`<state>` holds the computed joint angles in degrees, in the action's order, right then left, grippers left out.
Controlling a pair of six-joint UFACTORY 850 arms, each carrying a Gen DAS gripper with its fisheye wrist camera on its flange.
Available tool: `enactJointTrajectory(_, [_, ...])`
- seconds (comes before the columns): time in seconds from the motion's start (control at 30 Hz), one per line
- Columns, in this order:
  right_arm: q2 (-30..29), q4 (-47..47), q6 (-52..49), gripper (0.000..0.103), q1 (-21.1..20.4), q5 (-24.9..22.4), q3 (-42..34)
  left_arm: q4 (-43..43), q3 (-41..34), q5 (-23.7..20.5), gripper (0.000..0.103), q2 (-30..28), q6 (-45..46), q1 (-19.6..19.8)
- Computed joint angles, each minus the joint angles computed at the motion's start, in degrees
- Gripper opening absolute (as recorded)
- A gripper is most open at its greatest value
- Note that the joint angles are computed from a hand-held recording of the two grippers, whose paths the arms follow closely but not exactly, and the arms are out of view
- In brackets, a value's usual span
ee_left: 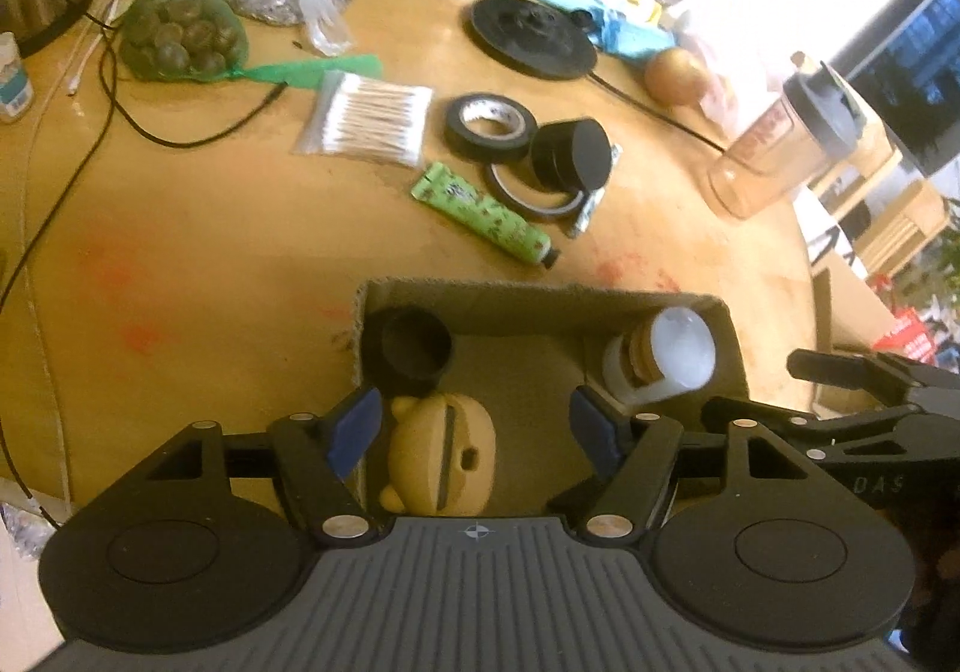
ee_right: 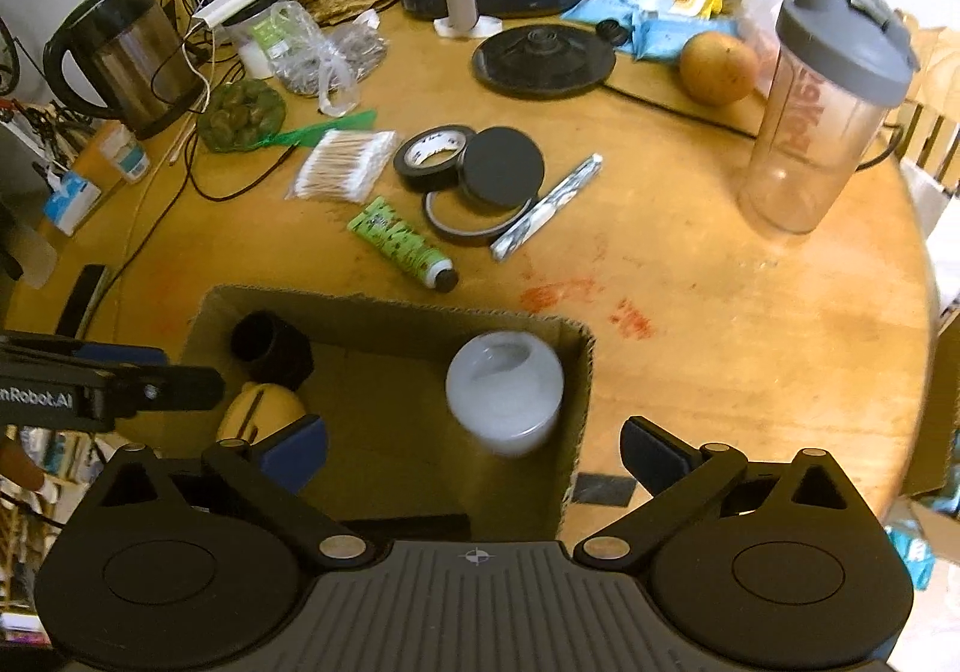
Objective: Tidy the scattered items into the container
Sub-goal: 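Open both tools to drop the tan object and black block into the box, then raise both open tools away from the cardboard box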
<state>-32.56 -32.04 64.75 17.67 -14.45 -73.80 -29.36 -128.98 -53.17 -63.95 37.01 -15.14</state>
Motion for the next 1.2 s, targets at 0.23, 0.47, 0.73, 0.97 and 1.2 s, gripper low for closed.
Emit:
enactJointTrajectory(0.23, [-0.2, -17.2, 16.2, 0.103, 1.0, -3.3, -0.3, -0.6, 1.6, 2.9, 0.070, 1.0, 0.8, -0.1])
enactJointTrajectory(0.47, [-0.8, -27.4, 23.0, 0.103, 1.3, -5.8, -0.9, -0.8, 0.9, 3.0, 0.070, 0.5, 0.9, -0.2])
enactJointTrajectory(0.73, [-1.5, -22.2, 14.6, 0.103, -0.3, -4.4, -2.8, -1.3, -4.6, 2.7, 0.070, -2.5, -0.4, -0.6])
enactJointTrajectory(0.97, [-1.5, -15.9, 8.8, 0.103, -3.2, 0.8, -4.0, -0.5, -14.9, 0.4, 0.070, -7.7, -3.9, -1.2])
enactJointTrajectory(1.2, [-1.4, -10.9, 3.8, 0.103, -5.1, 4.9, -4.1, -0.5, -19.1, -0.3, 0.071, -9.8, -5.7, -1.4])
